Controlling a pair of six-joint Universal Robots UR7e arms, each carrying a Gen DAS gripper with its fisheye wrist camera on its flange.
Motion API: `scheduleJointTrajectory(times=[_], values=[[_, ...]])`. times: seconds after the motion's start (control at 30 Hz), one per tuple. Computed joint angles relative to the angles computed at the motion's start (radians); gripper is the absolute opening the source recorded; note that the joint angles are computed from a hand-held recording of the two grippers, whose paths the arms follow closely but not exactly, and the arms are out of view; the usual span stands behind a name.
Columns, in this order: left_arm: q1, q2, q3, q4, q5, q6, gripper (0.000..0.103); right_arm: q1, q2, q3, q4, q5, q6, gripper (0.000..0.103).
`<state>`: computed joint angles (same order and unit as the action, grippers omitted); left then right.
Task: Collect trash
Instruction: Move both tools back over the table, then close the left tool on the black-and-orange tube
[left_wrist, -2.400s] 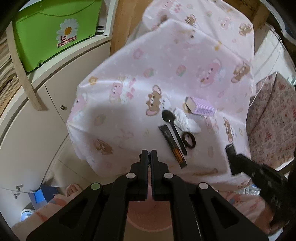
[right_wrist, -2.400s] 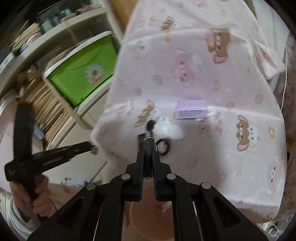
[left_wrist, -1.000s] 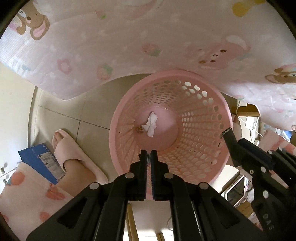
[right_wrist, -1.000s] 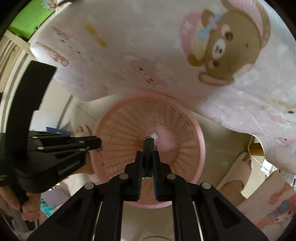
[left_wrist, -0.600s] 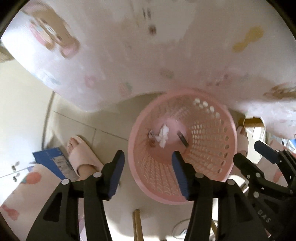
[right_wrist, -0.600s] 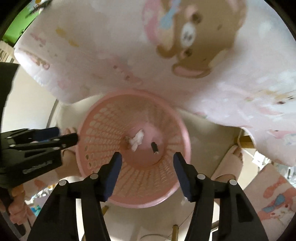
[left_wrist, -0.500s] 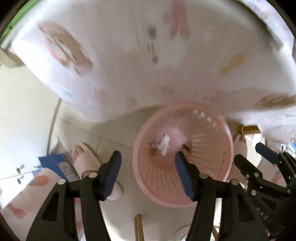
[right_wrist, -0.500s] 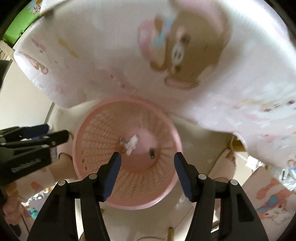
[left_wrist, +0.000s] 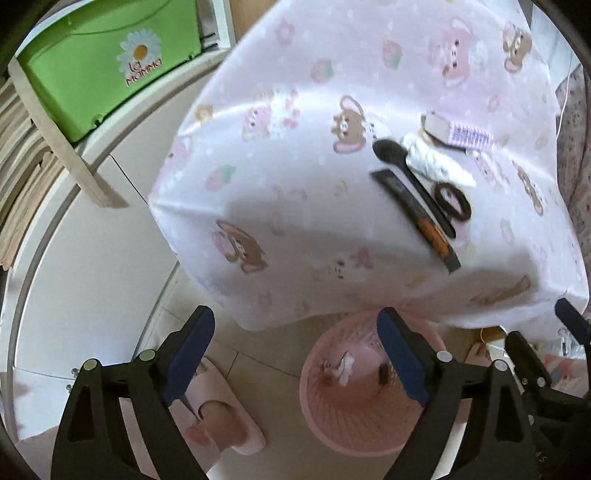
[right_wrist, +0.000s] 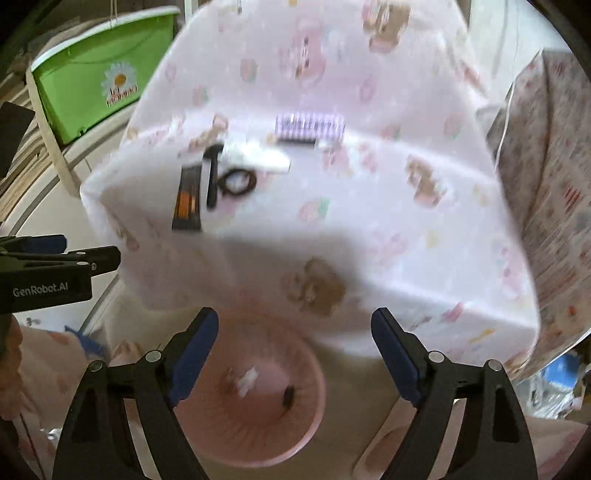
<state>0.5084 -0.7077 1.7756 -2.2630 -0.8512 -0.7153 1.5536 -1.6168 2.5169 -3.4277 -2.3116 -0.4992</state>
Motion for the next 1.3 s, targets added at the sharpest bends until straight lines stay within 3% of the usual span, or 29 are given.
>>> scheduleJointTrajectory(times=[0.27,0.4,0.57,0.63,0.73,0.9,1.03,1.1,1.3], values=[[-0.003,0.001,-0.015,-0.008,0.032,-0.066,0.088,0.058,0.090,-0.005,-0.297,-0.033,-0.213,0.087],[-0.018,0.001,-0.012,-0.026,0.081,-0.070,0.088,0.061,0.083,-0.005,-0.322,-0.012,-0.244,0.087],[-0.018,0.019,-0.023,-0.054,0.075,-0.045,0.089,0.059,0.098,-0.011,-0.370,-0.005,-0.292,0.087],[-0.016,0.033,-0.033,-0.053,0.077,-0.046,0.089,0.051,0.095,-0.016,-0.360,0.000,-0.285,0.086],[-0.018,0.049,-0.039,-0.063,0.089,-0.050,0.094,0.031,0.069,-0.028,-0.279,0.014,-0.237,0.077],[-0.023,0.065,-0.039,-0.122,0.095,-0.032,0.097,-0.008,0.017,-0.050,-0.128,0.042,-0.140,0.077],[-0.036,0.081,-0.024,-0.207,0.132,-0.001,0.097,-0.013,0.041,-0.063,-0.189,0.018,-0.182,0.077],[-0.030,0.089,-0.034,-0.215,0.108,0.005,0.096,-0.020,0.041,-0.070,-0.187,0.010,-0.177,0.077],[-0.010,0.109,-0.069,-0.191,0.025,-0.021,0.066,-0.051,0.012,-0.084,-0.101,0.023,-0.110,0.077]])
